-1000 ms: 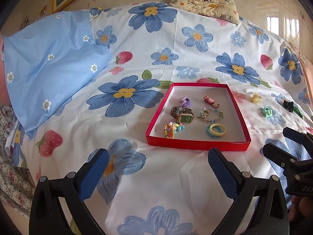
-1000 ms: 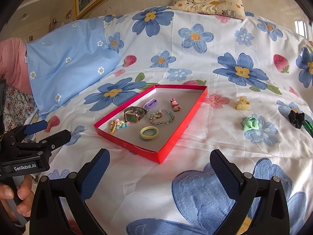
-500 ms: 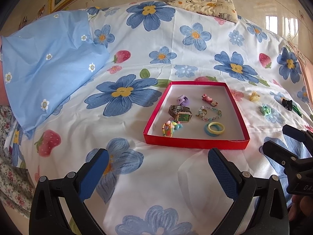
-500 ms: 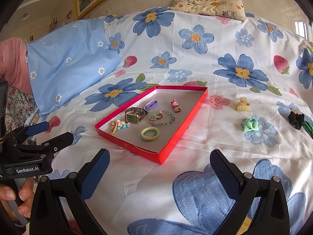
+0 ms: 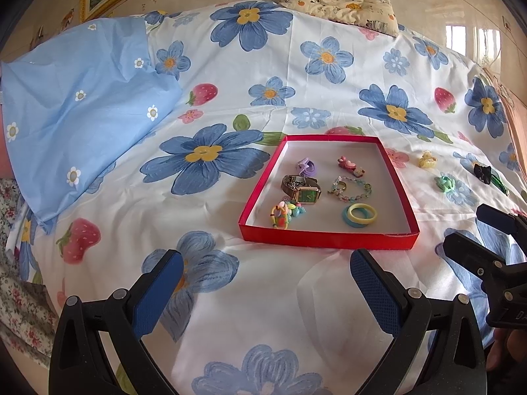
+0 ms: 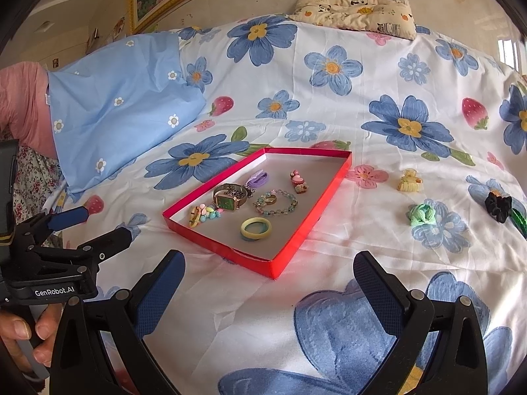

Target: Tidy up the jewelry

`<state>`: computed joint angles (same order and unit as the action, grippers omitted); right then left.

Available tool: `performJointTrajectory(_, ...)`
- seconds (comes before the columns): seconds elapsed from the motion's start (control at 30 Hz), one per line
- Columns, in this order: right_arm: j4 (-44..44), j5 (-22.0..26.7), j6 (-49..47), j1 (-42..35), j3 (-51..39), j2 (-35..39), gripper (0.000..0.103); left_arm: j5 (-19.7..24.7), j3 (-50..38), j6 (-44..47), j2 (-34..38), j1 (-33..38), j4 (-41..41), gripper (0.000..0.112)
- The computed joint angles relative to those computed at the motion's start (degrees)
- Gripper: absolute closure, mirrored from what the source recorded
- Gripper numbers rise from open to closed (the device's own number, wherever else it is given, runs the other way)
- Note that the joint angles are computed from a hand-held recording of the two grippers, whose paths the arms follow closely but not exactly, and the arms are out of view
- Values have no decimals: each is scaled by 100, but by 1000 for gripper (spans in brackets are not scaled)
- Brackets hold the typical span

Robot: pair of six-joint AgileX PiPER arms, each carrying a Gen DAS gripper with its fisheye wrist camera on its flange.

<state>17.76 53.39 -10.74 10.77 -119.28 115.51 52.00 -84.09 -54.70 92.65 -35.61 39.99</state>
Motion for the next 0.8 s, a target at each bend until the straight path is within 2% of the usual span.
performJointTrajectory(0.8, 0, 108, 6, -13, -143, 146, 0, -80, -218, 308, 238, 176, -226, 10)
